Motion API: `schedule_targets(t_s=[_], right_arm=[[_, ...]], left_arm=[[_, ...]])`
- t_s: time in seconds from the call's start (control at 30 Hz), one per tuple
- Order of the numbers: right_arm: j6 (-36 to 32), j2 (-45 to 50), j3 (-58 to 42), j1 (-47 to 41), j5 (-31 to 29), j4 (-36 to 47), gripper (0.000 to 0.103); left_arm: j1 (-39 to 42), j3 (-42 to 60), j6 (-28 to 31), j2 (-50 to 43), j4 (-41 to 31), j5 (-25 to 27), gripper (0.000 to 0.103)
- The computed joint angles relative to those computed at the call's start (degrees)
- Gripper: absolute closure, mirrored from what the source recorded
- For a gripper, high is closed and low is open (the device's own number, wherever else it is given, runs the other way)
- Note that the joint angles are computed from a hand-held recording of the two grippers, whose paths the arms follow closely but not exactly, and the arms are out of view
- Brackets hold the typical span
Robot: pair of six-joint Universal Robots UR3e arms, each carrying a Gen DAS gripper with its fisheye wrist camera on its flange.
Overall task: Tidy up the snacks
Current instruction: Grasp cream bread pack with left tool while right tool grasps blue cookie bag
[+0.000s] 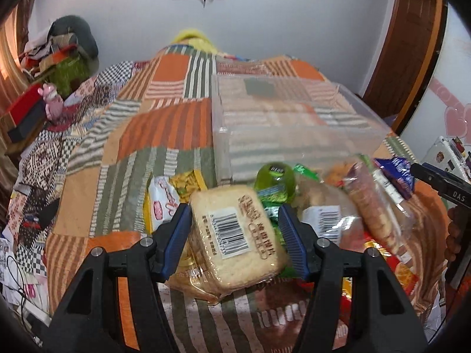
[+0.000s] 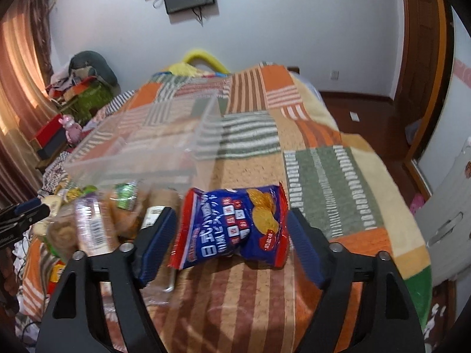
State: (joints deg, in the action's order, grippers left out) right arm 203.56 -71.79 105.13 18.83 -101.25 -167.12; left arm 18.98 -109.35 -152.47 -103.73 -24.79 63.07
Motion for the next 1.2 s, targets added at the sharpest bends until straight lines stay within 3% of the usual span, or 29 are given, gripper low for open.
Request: schedule_targets(t_s=[0.27, 0.5, 0.57, 0.8, 0.9, 0.93, 1.2], right_arm=[[-1.53, 3.32, -3.12, -1.35, 2.44, 2.85, 0.018], [-1.58, 2.79, 0.04, -4.63, 8.71, 0.4, 0.016], [-2.07, 2.16, 0.72, -4.93, 9.83, -0.18, 0.028], [-1.39, -0.92, 4.0, -3.04, 7.38, -2.29, 0.042], [-0.75, -3.64, 6.33, -2.68, 6.68, -3.05, 0.043], [-0.55, -4.43, 6.68, -2.6, 6.48, -3.05, 0.043], [-1.07, -9.69, 7.56, -1.4, 3.62, -4.16, 0.043]], left_arm=[[-1.27, 2.84, -0.91, -4.8, -0.38, 2.31, 0.031], [-0.66, 2.46, -1.23, -6.04, 1.04, 1.01, 0.032], [-0.51, 2.01, -1.33, -6.01, 1.72, 0.5, 0.035], [-0.39, 1.08, -1.41, -4.97, 2.61, 0.37, 0.038], [0.22, 0.73, -1.36, -3.89, 2.16, -0.4, 0.04], [0.51, 0.51, -1.28, -3.31, 1.99, -0.8, 0.048], [1.71, 0.05, -1.04, 0.26, 1.05, -2.69, 0.049]])
